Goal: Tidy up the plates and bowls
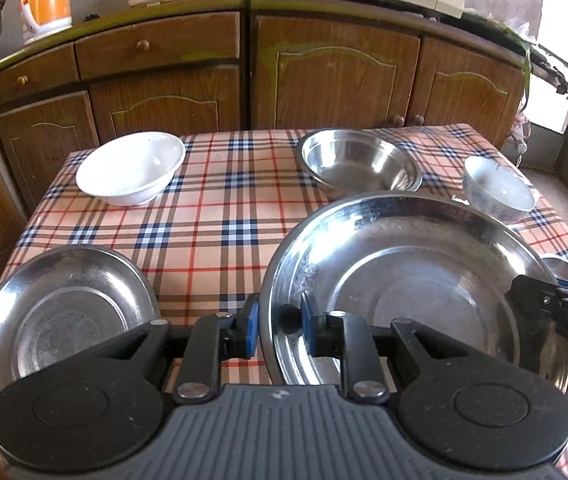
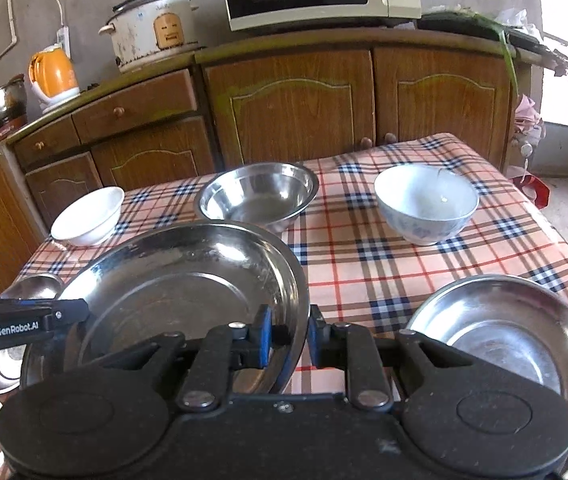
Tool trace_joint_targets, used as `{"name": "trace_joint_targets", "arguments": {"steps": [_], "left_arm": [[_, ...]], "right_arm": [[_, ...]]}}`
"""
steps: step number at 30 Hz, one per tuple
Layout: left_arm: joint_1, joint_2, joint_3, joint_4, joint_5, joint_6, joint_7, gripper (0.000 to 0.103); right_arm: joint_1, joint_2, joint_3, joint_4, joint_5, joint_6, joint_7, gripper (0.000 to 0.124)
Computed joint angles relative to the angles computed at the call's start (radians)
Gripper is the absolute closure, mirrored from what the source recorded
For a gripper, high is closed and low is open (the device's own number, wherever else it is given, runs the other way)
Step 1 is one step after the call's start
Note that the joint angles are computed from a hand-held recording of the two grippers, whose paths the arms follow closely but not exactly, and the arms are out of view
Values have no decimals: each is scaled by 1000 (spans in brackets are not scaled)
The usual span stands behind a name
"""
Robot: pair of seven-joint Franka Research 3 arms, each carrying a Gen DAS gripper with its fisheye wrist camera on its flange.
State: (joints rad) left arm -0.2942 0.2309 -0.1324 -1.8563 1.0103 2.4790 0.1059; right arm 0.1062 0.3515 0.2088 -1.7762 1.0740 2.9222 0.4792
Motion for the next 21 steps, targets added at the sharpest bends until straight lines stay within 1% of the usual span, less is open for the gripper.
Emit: {"name": "trace_joint_targets", "arguments": {"steps": [4, 9, 21], "left_arm": [[-10, -13, -6, -4, 9, -23, -11, 81], [-15, -38, -14, -22, 34, -30, -47, 81], [-29, -74, -44, -38, 69, -62, -101, 81]], "right_arm": [[-8, -21, 6, -16, 29, 3, -28, 100], [-15, -58, 11, -42, 120, 8, -120, 100], [20, -141, -55, -95, 266, -16, -240, 100]]}}
